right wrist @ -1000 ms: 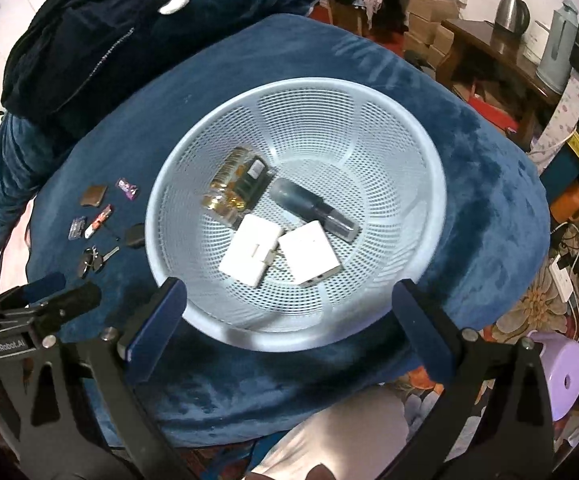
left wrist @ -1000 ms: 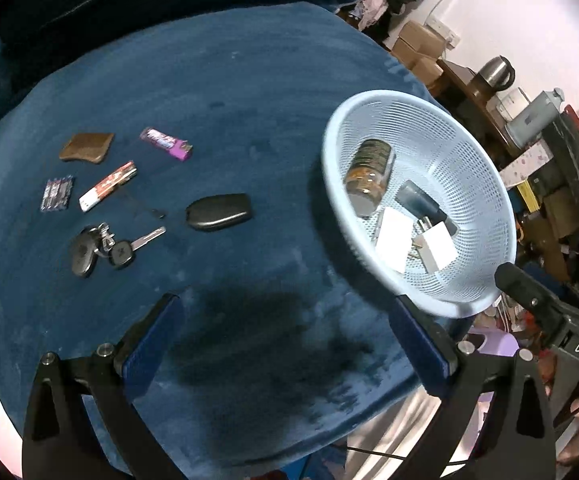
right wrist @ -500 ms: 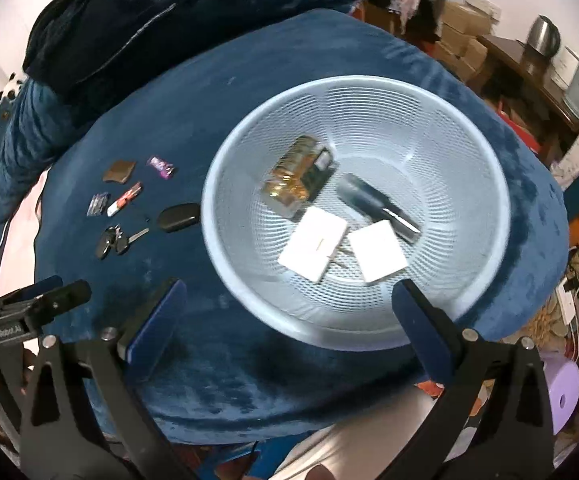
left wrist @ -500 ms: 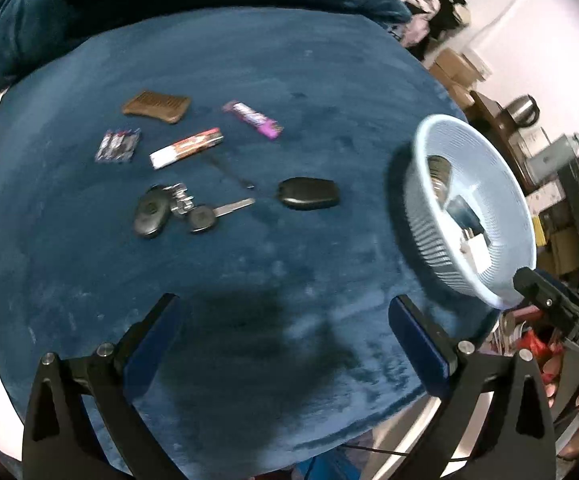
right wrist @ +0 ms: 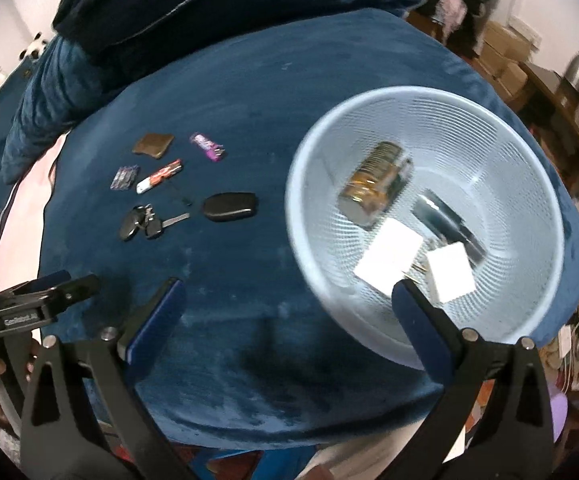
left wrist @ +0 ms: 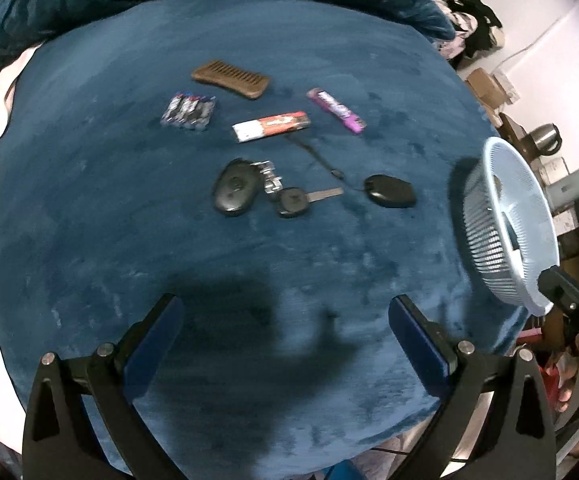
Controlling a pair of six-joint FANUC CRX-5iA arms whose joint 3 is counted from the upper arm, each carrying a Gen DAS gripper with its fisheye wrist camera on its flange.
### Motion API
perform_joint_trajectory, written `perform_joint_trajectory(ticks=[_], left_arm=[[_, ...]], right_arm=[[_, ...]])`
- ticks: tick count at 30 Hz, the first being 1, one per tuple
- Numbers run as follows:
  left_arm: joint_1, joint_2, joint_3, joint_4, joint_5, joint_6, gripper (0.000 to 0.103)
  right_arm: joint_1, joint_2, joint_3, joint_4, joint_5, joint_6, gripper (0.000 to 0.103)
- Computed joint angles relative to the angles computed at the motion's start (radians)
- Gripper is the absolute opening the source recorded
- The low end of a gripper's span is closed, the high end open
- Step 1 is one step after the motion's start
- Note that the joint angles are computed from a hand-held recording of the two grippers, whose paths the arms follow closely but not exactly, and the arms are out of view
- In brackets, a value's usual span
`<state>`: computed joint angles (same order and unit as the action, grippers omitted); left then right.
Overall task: Organize rigid objects
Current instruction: 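Lower the right gripper onto the black oval key fob and grasp it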
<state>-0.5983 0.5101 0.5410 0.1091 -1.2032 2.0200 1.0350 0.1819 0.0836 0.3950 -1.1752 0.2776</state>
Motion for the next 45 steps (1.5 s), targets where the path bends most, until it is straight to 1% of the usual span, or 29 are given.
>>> perform_joint_trajectory(ticks=[4,8,16,20,24,28,33,35,37,39,41,43,45], left_arm=[[0.023,-0.024,-0.061,0.015,0.025,-0.003,0.103],[0.048,-0.043,-0.107,0.018,0.042,0.002,0.103],[0.089,-0.066,-0.180,0.033,0.076,-0.006,0.102],[0.099,-0.061,-0.199,0.043,0.082,-0.016,0.102],[0.111,-0.043,-0.205,0.057,0.080,-0.019,0.102],[0.123,-0.026,-0.208,0.073,0.083,-0.021,0.102],[0.134,-0.021,-0.216,0.090,0.097,-0.034,0.102],[0.135,-0.015,-0.210,0.093,0.095,-0.038,0.102],[0.137,-0.015,-0.209,0.093,0.093,-0.043,0.102],[0.137,-0.014,-0.205,0.090,0.092,-0.043,0.102],[0.136,-0.007,-0.194,0.086,0.088,-0.041,0.102],[0.134,-0.002,-0.186,0.082,0.086,-0.039,0.102],[0.131,0.000,-0.182,0.072,0.094,-0.024,0.102]], right_arm=[[-0.003,0.051,0.063,-0.011,0.002,0.063,0.103],[-0.016,0.108,0.141,-0.053,0.014,0.150,0.103],[-0.045,0.211,0.259,-0.123,0.060,0.278,0.103],[-0.068,0.279,0.344,-0.176,0.056,0.397,0.102],[-0.100,0.363,0.450,-0.212,0.003,0.481,0.102],[-0.152,0.452,0.580,-0.299,-0.058,0.563,0.102],[-0.203,0.583,0.748,-0.354,-0.167,0.602,0.102],[-0.217,0.613,0.782,-0.374,-0.195,0.604,0.102],[-0.225,0.615,0.778,-0.399,-0.195,0.596,0.102],[-0.224,0.579,0.720,-0.412,-0.155,0.581,0.103],[-0.234,0.531,0.669,-0.486,-0.122,0.585,0.103],[-0.253,0.489,0.631,-0.585,-0.090,0.625,0.103],[-0.258,0.467,0.607,-0.607,-0.080,0.636,0.100]])
